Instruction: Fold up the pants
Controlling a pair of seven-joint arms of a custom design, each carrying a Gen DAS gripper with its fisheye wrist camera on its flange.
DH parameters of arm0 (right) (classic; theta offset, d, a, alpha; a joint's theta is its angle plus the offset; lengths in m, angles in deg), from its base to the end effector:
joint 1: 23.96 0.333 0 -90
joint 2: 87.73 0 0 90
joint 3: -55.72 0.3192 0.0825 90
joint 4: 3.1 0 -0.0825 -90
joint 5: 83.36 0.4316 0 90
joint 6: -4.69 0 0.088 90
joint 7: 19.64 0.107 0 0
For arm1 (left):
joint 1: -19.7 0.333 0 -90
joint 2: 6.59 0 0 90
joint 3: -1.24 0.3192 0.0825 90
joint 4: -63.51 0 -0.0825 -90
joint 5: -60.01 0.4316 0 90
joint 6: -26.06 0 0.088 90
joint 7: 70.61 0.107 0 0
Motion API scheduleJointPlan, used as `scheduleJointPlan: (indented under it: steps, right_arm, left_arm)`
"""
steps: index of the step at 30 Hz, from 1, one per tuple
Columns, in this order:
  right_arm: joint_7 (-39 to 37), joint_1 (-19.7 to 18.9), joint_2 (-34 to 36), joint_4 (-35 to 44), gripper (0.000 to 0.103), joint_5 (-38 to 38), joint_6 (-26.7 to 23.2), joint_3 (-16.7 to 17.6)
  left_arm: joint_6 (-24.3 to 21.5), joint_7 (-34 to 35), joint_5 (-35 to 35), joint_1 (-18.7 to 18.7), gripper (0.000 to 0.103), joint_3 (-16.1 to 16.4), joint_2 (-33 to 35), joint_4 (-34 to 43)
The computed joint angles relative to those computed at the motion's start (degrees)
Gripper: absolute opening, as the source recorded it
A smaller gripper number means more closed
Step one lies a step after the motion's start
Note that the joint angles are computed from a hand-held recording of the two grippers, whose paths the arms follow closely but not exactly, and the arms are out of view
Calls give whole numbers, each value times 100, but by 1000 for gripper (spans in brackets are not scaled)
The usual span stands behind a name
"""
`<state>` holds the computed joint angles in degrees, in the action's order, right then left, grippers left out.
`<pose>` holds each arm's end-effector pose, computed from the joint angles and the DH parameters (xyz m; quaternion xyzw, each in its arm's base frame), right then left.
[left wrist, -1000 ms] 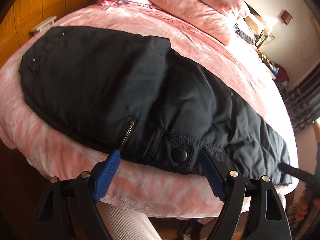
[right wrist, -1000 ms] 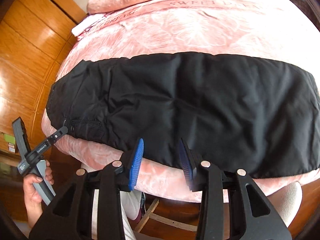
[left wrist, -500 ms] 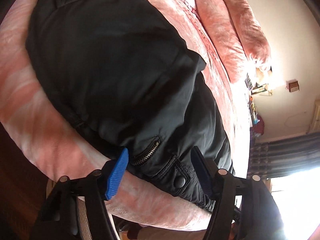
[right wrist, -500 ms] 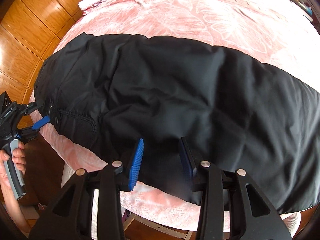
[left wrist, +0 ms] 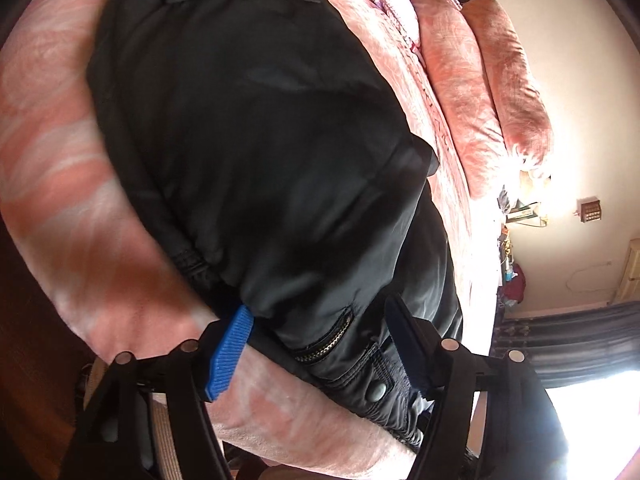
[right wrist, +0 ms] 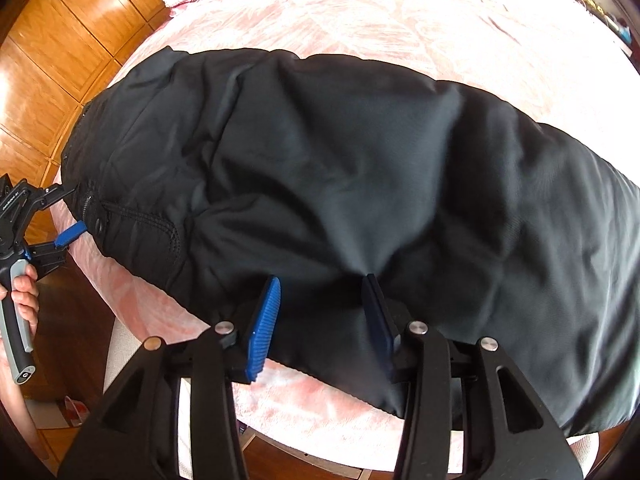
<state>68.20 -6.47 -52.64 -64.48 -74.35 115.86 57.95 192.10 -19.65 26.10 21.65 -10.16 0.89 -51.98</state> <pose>0.7541 0.2716 0.5002 -0.8050 0.5728 -0.0054 0.1544 0.6590 -0.0719 0.4473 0.8884 -0.2366 0.3907 0.0452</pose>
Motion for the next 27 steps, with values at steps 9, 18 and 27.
scheduleJointPlan:
  steps: [9, 18, 27]
  right_arm:
    - [-3, 41, -54, -124, 47, -29, 105, 1]
    - [78, 138, 99, 85, 54, -163, 4, -32]
    - [74, 204, 116, 131, 55, -268, -26, -48]
  left_arm:
    - [823, -1566, 1346, -323, 9, 331, -173, -449]
    - [807, -2053, 2229, -110, 8, 160, -206, -671]
    - [304, -987, 1556, 75, 58, 328, -390, -535]
